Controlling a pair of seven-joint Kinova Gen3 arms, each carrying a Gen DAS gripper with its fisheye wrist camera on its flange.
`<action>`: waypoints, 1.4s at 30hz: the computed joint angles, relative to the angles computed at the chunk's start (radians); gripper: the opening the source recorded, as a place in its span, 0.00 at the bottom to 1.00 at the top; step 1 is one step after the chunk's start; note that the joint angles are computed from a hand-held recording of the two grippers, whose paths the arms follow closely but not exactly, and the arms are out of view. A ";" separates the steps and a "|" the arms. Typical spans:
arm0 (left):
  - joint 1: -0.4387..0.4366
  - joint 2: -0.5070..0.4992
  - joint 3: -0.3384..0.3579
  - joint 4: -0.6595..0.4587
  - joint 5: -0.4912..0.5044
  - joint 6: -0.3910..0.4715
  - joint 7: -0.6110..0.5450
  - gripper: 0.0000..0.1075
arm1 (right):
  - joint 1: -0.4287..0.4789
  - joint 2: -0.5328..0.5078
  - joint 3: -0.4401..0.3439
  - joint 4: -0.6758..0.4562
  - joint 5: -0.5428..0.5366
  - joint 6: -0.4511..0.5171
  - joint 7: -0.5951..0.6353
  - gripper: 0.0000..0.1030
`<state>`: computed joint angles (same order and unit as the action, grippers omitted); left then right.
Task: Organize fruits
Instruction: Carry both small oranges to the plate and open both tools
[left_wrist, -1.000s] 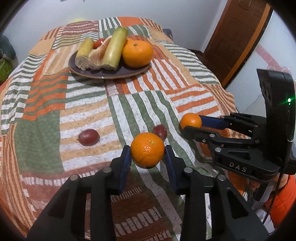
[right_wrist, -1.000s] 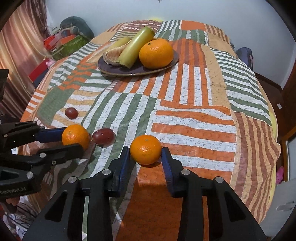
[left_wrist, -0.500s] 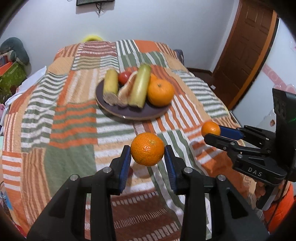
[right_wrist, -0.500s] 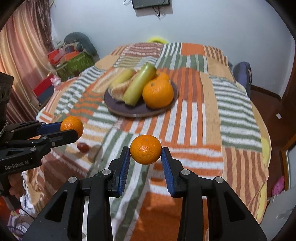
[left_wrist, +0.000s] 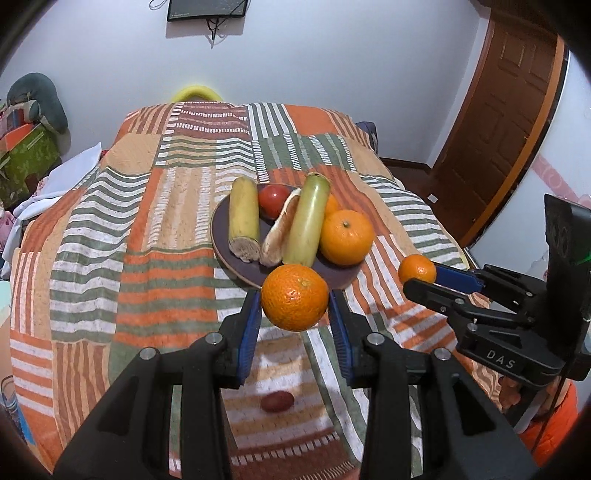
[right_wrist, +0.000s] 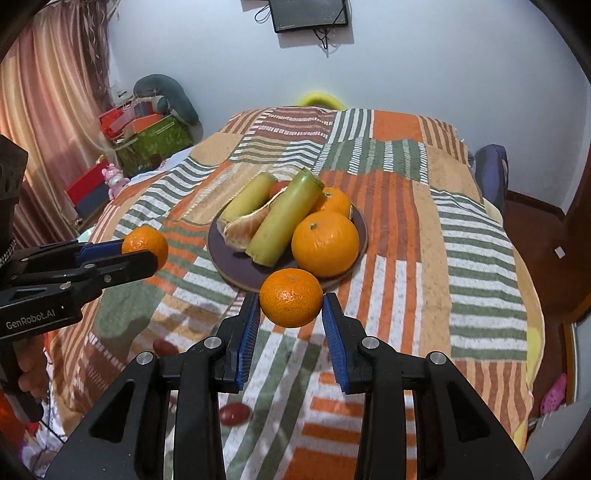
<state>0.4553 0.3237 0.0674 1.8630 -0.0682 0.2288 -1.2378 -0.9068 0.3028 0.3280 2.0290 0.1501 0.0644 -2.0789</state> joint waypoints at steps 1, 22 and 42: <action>-0.012 0.008 0.009 -0.007 0.004 -0.001 -0.007 0.34 | 0.012 0.004 -0.012 -0.006 -0.001 0.000 0.004 0.31; -0.094 0.186 0.071 -0.161 0.096 0.045 -0.159 0.34 | 0.293 0.159 -0.305 -0.173 -0.059 0.058 0.141 0.31; -0.095 0.194 0.059 -0.177 0.126 0.062 -0.163 0.47 | 0.330 0.170 -0.343 -0.191 -0.109 0.075 0.205 0.35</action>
